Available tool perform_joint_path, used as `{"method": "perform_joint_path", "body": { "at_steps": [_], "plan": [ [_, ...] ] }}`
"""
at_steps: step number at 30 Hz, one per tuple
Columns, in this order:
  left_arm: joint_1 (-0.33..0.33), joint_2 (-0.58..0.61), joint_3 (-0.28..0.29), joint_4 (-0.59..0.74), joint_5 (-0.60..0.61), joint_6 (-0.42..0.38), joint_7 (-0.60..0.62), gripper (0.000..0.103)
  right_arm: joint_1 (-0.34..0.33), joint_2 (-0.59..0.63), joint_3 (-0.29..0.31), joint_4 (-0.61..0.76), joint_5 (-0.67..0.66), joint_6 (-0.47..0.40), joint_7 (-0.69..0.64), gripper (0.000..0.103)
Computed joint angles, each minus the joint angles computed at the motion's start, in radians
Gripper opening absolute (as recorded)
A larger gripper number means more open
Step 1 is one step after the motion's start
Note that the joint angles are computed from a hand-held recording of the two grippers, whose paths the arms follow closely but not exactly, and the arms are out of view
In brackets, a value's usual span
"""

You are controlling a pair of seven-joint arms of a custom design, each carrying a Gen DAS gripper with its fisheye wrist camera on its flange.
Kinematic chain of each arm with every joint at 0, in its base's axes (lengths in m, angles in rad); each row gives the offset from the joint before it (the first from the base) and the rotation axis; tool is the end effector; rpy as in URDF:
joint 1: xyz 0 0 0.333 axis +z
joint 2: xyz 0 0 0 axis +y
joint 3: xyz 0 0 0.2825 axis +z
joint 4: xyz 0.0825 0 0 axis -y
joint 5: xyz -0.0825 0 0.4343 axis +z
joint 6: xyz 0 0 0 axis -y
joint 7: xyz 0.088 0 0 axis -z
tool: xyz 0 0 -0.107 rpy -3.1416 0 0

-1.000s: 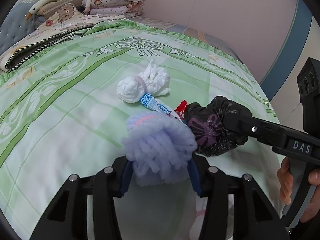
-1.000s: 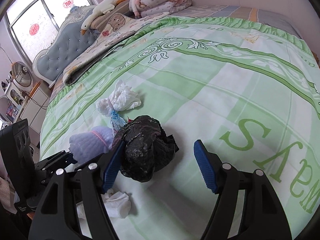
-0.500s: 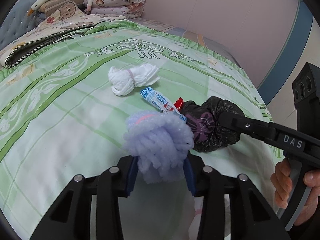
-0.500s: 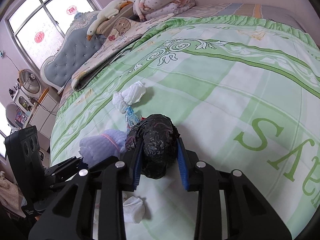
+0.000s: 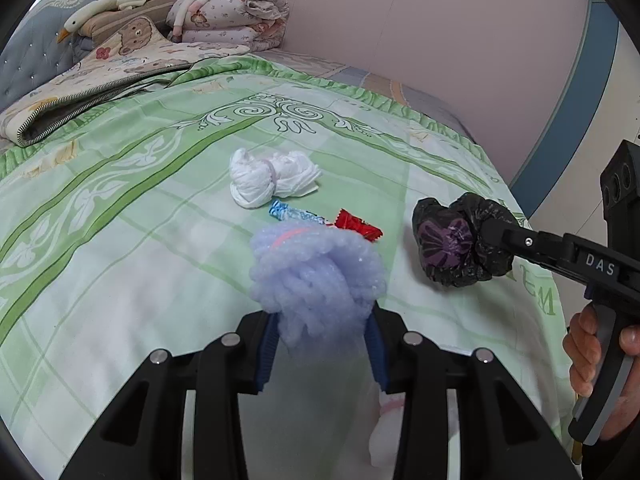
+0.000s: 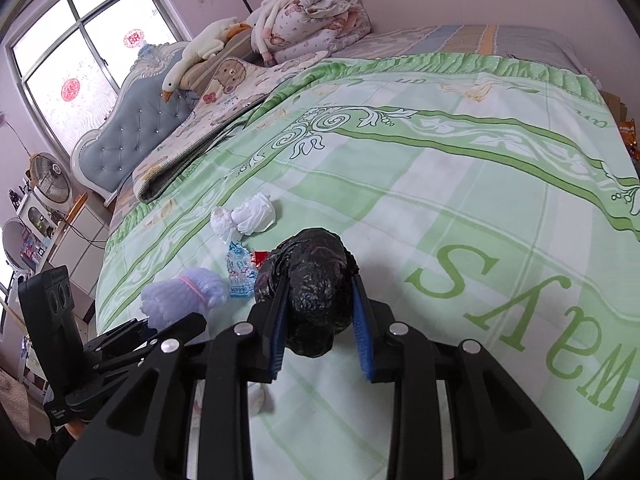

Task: Collect trash
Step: 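Carry the puff and black bag over the yellow bin and open both grippers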

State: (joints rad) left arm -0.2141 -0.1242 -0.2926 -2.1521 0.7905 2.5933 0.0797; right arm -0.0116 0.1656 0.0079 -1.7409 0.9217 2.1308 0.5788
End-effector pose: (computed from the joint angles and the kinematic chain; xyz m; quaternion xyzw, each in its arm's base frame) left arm 0.5189 -0.3072 0.4538 -0.7681 0.5075 -0.3080 0.2400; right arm 0.6806 0.0322 0.4646 -0.7970 0.4401 0.0178 0.4133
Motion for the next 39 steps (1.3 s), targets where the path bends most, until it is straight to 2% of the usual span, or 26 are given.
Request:
{"method": "perform_joint_path", "body": {
  "at_steps": [11, 23, 31, 39],
  "plan": [
    [-0.019, -0.041, -0.038, 0.040, 0.098, -0.091, -0.022, 0.036, -0.013, -0.123, -0.043, -0.100, 0.038, 0.018, -0.064, 0.028],
    [-0.069, -0.080, -0.107, 0.134, 0.178, -0.201, -0.008, 0.036, -0.032, -0.316, -0.159, -0.228, 0.094, -0.007, -0.150, 0.028],
    [-0.133, -0.026, -0.141, 0.247, 0.252, -0.254, 0.006, 0.036, -0.063, -0.416, -0.244, -0.282, 0.107, -0.025, -0.188, 0.028],
    [-0.218, 0.073, -0.128, 0.371, 0.314, -0.261, 0.033, 0.036, -0.110, -0.444, -0.308, -0.287, 0.108, -0.038, -0.207, 0.028]
  ]
}}
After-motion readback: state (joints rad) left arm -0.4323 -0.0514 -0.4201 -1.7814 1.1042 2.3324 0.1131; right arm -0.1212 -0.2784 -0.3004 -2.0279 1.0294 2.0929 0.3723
